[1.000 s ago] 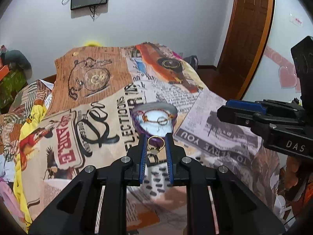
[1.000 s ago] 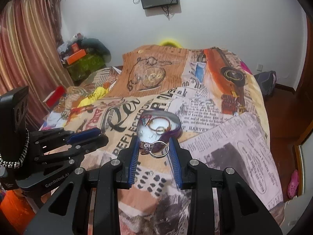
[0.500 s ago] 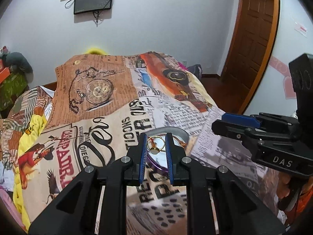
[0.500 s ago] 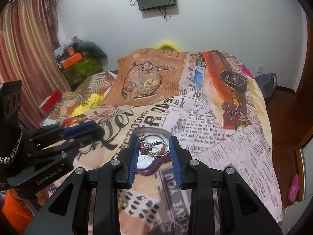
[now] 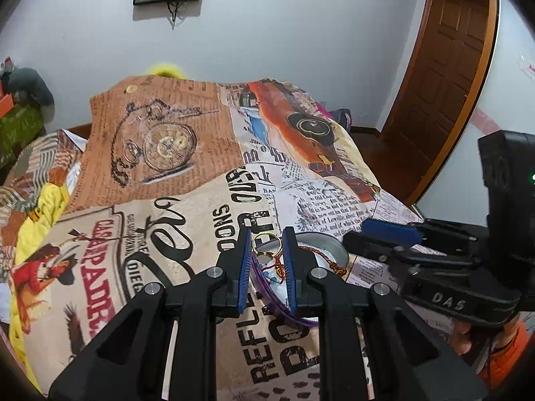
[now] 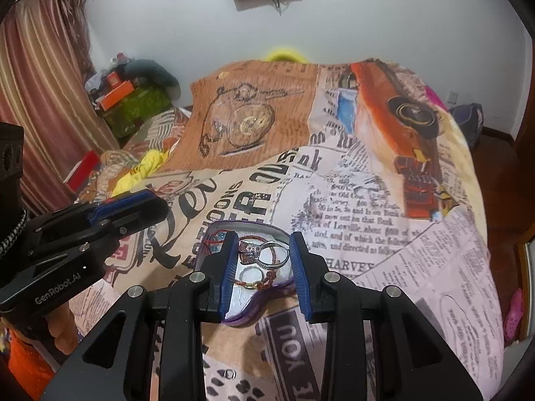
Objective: Organize jewelry
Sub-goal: 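Lower the keyring into the tin with the right tool while the left tool releases the gold ring there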
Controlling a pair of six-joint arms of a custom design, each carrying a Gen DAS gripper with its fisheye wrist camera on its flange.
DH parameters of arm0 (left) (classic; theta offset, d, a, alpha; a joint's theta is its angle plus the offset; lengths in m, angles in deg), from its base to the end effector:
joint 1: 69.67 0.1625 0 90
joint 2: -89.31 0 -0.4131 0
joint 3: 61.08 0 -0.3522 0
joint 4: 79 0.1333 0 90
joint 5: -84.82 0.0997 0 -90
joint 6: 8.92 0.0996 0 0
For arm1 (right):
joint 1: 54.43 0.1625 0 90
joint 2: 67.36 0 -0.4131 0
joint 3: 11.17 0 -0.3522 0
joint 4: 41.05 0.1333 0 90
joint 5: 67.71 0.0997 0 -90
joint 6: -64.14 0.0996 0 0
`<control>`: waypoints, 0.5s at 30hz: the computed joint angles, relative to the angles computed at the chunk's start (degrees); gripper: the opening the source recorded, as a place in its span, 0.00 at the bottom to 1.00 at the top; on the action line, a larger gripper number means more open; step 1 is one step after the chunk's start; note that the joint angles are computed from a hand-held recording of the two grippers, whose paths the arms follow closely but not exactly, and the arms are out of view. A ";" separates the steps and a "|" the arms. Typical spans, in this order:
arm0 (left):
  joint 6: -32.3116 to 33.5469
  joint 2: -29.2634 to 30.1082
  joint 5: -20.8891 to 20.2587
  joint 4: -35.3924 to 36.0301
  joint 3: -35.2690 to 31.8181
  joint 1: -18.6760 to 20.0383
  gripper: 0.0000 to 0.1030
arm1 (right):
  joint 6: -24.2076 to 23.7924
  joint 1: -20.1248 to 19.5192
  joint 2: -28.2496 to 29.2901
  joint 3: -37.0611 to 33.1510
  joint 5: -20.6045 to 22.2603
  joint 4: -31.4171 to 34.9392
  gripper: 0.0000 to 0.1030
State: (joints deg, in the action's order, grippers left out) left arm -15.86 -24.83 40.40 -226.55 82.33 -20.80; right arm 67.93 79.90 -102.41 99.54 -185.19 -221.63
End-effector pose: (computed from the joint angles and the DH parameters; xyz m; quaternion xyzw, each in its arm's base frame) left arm -0.0165 -0.3296 0.3531 0.1723 0.8823 -0.3587 0.2513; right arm 0.4430 -0.3285 -0.0012 0.3048 -0.9142 0.2112 0.1636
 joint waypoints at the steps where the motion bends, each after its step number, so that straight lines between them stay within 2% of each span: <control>1: 0.43 0.85 -1.04 -0.94 -0.26 1.05 0.17 | -0.15 -0.14 0.33 -0.43 0.15 0.64 0.28; 11: 2.10 5.32 -6.69 -3.89 -1.91 7.27 0.17 | -2.33 -1.05 2.55 -2.99 1.44 5.39 0.28; 15: 2.28 6.06 -7.53 -3.91 -2.28 7.98 0.17 | -3.55 -0.62 2.93 -3.33 1.01 6.70 0.28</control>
State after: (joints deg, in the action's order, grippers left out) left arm -13.58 -18.78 32.87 -230.45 80.05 -12.81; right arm 64.38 79.28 -99.48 96.22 -184.18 -214.93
